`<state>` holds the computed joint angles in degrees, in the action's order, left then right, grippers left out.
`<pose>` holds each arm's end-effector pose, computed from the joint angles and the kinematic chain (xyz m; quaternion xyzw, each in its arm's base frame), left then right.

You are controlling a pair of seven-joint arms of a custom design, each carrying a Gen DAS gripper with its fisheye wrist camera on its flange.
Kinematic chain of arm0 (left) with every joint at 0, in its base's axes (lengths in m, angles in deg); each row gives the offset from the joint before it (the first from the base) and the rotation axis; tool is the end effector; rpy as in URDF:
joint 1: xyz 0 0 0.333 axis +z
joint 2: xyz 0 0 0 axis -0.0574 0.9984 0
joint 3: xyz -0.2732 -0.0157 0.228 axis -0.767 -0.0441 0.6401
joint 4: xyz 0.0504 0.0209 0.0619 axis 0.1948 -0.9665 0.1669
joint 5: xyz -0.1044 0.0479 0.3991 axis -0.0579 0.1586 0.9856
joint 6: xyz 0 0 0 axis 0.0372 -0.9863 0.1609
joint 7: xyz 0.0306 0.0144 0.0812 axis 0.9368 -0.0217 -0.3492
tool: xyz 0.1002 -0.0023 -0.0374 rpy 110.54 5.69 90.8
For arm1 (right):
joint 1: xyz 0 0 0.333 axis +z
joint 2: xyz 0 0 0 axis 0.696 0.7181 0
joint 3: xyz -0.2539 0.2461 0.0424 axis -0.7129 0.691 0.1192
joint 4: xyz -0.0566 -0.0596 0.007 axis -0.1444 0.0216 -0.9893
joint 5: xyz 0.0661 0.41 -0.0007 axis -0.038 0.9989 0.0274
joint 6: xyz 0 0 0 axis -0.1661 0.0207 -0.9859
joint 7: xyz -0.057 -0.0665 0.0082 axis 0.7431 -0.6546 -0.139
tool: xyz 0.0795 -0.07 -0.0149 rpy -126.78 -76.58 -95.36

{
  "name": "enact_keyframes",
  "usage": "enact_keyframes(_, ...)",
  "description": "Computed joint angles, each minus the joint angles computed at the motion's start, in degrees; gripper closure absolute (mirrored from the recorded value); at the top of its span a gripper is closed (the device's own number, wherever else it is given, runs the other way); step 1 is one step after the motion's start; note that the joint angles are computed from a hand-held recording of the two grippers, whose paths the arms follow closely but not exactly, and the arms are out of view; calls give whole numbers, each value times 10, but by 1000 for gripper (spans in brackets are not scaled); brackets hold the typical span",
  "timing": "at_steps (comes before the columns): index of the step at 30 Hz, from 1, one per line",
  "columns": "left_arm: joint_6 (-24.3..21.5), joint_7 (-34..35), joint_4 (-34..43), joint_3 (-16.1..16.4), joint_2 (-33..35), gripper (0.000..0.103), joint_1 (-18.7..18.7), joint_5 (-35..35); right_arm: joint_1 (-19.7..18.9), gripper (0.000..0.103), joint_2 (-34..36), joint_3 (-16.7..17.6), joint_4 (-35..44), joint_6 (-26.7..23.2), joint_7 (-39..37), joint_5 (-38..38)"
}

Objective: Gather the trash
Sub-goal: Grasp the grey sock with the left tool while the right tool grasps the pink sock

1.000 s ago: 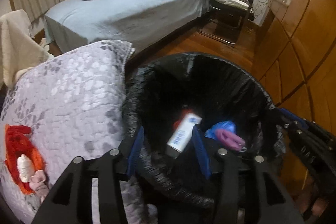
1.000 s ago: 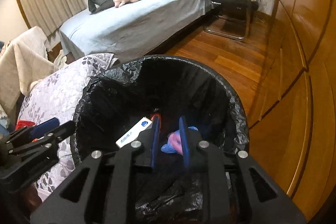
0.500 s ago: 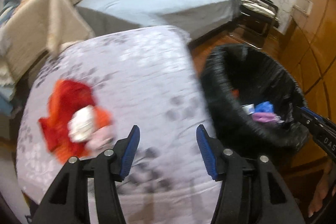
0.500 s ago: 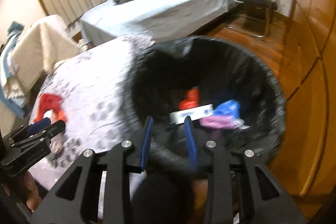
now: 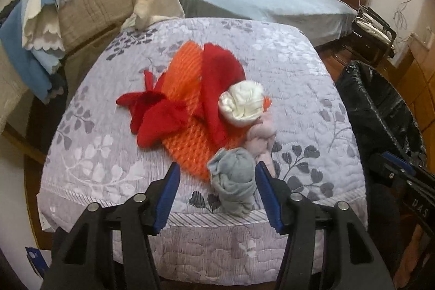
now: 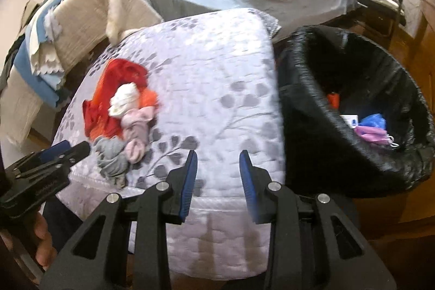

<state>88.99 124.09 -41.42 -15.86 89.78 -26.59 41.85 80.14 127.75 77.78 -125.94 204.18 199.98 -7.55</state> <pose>0.6944 -0.3588 0.3026 -0.6806 0.6806 -0.2046 0.1781 0.6989 0.4191 0.3081 -0.6865 0.6727 -0.1284 0.2446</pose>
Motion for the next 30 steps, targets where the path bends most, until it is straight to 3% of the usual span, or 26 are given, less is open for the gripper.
enact_keyframes(11,14,84,32,-38,52,49,31,-66,3,71,37,1,63,-53,11,-11)
enact_keyframes(13,18,116,39,-58,62,65,47,-88,0,71,43,5,75,-59,6,-11)
enact_keyframes(17,33,140,30,-59,55,72,49,-107,-4,71,61,16,105,-71,-6,-5)
enact_keyframes(24,75,128,-25,-35,6,73,45,-110,-3,71,95,31,165,-83,-27,11)
enact_keyframes(30,97,70,-81,16,-42,73,29,-71,1,71,130,42,229,-97,-48,24)
